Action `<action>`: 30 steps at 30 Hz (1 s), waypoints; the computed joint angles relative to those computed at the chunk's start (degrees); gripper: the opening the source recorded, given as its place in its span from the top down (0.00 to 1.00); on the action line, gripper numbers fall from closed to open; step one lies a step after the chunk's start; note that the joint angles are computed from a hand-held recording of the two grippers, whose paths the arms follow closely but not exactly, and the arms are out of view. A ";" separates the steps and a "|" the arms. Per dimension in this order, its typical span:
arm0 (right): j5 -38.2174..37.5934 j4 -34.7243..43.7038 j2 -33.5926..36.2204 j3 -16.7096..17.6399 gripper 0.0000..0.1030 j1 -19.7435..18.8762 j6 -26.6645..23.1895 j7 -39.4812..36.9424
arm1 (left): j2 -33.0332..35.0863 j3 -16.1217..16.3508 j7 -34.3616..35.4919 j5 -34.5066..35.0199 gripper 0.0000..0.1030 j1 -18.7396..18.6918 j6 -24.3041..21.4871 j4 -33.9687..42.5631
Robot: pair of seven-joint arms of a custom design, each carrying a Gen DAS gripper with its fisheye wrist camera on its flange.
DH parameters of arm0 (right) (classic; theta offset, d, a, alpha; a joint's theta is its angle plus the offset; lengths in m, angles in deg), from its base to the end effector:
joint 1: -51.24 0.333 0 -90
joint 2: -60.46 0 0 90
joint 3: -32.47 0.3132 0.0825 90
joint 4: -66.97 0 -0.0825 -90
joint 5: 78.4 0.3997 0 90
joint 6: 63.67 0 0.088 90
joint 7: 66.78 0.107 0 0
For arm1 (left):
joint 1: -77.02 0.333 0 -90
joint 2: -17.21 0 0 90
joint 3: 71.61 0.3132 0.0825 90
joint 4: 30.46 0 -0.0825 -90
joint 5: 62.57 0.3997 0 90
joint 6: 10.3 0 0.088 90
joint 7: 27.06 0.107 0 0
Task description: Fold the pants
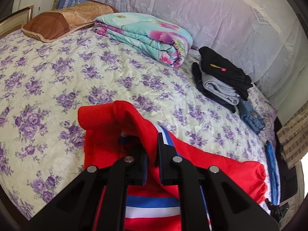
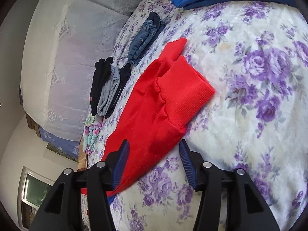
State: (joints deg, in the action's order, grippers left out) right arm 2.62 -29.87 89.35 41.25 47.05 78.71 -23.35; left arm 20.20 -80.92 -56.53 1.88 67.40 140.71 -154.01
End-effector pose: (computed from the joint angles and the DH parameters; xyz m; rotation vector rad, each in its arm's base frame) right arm 0.7079 0.0398 0.3238 -1.2983 1.6444 0.2668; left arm 0.5461 -0.2105 0.3980 -2.3537 0.8807 -0.8415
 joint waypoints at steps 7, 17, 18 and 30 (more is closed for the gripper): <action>-2.62 2.21 1.10 0.28 0.36 0.70 1.30 1.28 | 1.12 -1.07 2.61 -1.80 0.90 -2.14 -8.25 2.10; -2.44 2.56 1.48 0.89 0.36 0.68 2.49 0.23 | 2.69 -1.54 4.97 -2.23 0.56 -4.59 -15.78 4.85; -2.63 2.84 1.69 0.92 0.36 0.74 2.62 0.18 | 2.85 -1.60 4.96 -1.94 0.54 -4.93 -16.92 5.17; 2.58 3.54 2.47 2.65 0.93 -2.09 -1.60 -6.76 | 1.68 -0.07 4.39 -0.20 0.89 -2.83 -3.83 1.50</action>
State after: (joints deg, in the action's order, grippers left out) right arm 5.20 -26.33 91.82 43.90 44.96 77.11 -30.11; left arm 21.89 -81.00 -52.14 1.68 64.57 136.87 -152.50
